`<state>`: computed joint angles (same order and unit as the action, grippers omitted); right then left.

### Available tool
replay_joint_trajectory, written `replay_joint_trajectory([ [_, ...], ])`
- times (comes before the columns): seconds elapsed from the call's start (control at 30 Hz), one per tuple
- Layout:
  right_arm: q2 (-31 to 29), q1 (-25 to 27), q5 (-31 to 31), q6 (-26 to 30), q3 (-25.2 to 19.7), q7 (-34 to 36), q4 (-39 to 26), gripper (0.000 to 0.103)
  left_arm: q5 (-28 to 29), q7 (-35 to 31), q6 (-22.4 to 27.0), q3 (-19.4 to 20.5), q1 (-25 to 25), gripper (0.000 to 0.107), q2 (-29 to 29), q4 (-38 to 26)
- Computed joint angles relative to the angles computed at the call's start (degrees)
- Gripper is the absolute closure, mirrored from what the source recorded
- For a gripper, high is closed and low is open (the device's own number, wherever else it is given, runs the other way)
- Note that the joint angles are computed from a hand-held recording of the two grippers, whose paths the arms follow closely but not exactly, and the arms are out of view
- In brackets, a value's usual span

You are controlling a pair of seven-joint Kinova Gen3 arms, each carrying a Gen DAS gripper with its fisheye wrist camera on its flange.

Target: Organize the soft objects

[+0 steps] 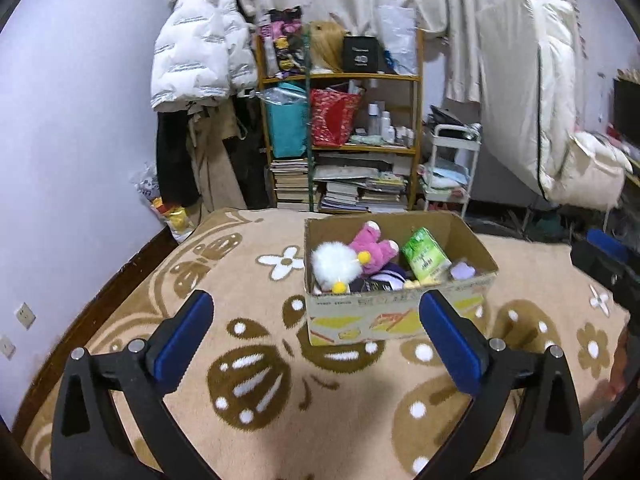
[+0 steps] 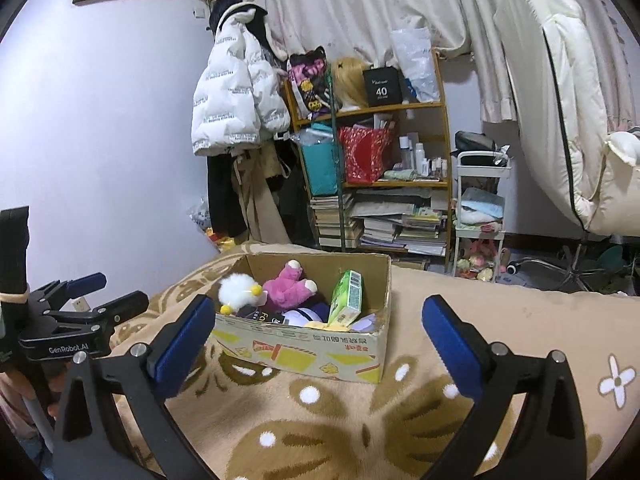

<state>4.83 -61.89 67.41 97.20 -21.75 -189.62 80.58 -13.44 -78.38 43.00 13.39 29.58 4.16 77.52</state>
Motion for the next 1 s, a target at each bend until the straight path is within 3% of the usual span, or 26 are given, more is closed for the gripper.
replay_joint_trajectory([
  [0.27, 1.39, -4.53, 2.78, 6.07, -0.79, -1.29, -2.11, 0.0, -0.12, -0.66, -2.43, 1.17, -1.53, 0.006, -5.47, 5.25],
  [0.47, 1.65, -6.24, 2.84, 7.85, -0.46, -2.93, -2.15, 0.0, -6.43, 3.51, -4.89, 3.9, -2.46, 0.006, -7.6, 8.81],
  [0.83, 0.91, -4.56, 0.6, 6.17, -0.1, -4.3, -0.1, 0.0, -9.29, 6.71, -7.76, 5.13, -3.22, 0.006, -6.89, 10.72],
  [1.0, 0.52, -3.11, -0.51, 4.49, -0.19, -4.77, 0.89, 0.0, -7.51, 6.0, -8.12, 4.05, -2.65, 0.006, -5.54, 10.15],
])
